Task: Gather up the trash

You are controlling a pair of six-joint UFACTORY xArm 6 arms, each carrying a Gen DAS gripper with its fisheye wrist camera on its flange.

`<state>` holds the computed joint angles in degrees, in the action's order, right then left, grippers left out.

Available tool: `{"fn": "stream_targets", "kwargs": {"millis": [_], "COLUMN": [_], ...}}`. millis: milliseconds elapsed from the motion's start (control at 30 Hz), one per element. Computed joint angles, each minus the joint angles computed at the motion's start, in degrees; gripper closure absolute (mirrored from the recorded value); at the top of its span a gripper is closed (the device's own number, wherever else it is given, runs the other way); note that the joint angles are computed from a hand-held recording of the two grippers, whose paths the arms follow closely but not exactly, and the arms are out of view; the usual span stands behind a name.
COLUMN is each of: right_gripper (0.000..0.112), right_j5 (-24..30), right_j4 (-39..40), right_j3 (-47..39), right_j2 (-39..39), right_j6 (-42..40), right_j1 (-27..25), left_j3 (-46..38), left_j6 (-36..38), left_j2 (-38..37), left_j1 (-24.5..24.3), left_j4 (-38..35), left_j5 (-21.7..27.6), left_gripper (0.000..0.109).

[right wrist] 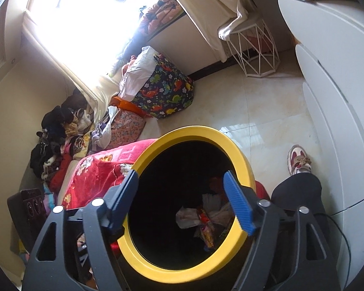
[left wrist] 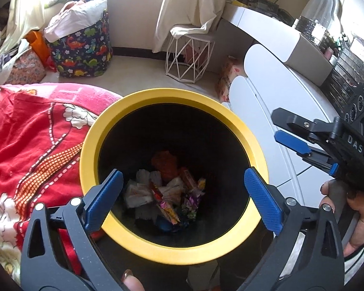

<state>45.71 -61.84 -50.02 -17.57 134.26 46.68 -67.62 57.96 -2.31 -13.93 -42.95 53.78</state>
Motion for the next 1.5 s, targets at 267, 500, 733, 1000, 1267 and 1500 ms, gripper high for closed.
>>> {"fn": "stream_targets", "kwargs": {"millis": [267, 500, 733, 1000, 1267, 1500], "right_gripper": [0.026, 0.02, 0.017, 0.016, 0.016, 0.016], "right_j5": [6.74, 9.56, 10.76, 16.26, 28.54, 39.52], "right_j4": [0.47, -1.01, -1.32, -4.19, -10.83, -14.74], "right_j3": [-2.25, -4.55, -9.69, -17.82, -26.73, -31.34], "right_j2": [0.28, 1.75, 6.19, 12.86, 20.59, 26.55], "right_j6": [-3.76, -5.59, -9.35, -13.88, -18.15, -17.25], "right_j1": [3.9, 5.89, 7.25, 11.02, 17.05, 21.84], "left_j3": [0.22, 0.7, 2.1, 2.3, 7.0, 11.27], "left_j6": [0.25, 0.5, 2.23, 3.73, 10.81, 18.47], "left_j2": [-1.5, -2.85, -4.89, -5.75, -10.08, -14.23], "left_j1": [1.64, 4.22, 7.4, 11.61, 15.46, 18.17], "left_j4": [-1.47, -3.22, -5.38, -7.78, -13.54, -19.87], "left_j5": [-0.13, -0.66, -3.16, -6.04, -10.02, -11.08], "left_gripper": [0.017, 0.017, 0.017, 0.017, 0.017, 0.017]}}
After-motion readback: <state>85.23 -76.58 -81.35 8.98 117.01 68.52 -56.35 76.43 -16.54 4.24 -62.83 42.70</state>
